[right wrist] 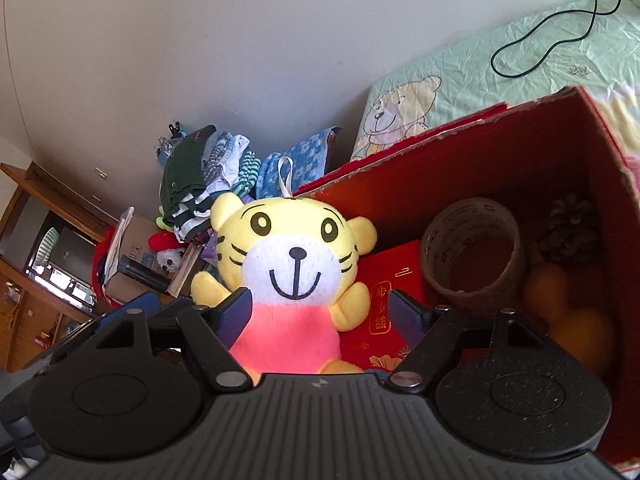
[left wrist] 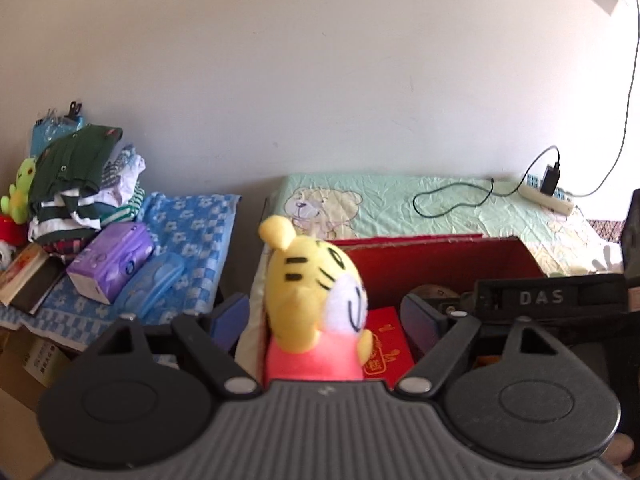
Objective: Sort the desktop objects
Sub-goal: 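Lower the tiger plush into the red box and open the right gripper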
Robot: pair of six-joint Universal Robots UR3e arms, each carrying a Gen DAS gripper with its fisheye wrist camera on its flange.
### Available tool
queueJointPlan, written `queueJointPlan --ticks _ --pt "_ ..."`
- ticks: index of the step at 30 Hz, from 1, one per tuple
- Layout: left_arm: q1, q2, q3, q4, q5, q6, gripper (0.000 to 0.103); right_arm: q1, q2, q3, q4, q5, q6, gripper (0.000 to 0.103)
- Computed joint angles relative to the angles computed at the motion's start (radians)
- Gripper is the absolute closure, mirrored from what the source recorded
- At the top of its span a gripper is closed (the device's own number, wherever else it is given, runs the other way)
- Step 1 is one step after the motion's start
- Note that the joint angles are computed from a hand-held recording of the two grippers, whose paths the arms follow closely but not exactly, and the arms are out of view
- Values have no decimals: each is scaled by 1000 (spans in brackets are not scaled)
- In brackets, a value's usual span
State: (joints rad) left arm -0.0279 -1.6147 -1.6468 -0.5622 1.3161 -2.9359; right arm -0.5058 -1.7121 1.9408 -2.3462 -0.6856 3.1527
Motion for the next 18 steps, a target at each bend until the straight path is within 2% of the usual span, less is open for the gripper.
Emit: queueJointPlan --ticks 4,10,13,18 --pt "-61 -21 42 -49 66 -44 15 -76 -93 59 50 23 -66 28" --pt "-193 -42 85 -61 230 -133 15 -226 -196 67 289 113 -265 28" --pt "-276 -73 133 -91 323 -188 15 -307 -232 36 475 142 -407 28" --pt "-395 -155 220 -141 442 -278 15 -455 -255 -57 856 156 -711 28"
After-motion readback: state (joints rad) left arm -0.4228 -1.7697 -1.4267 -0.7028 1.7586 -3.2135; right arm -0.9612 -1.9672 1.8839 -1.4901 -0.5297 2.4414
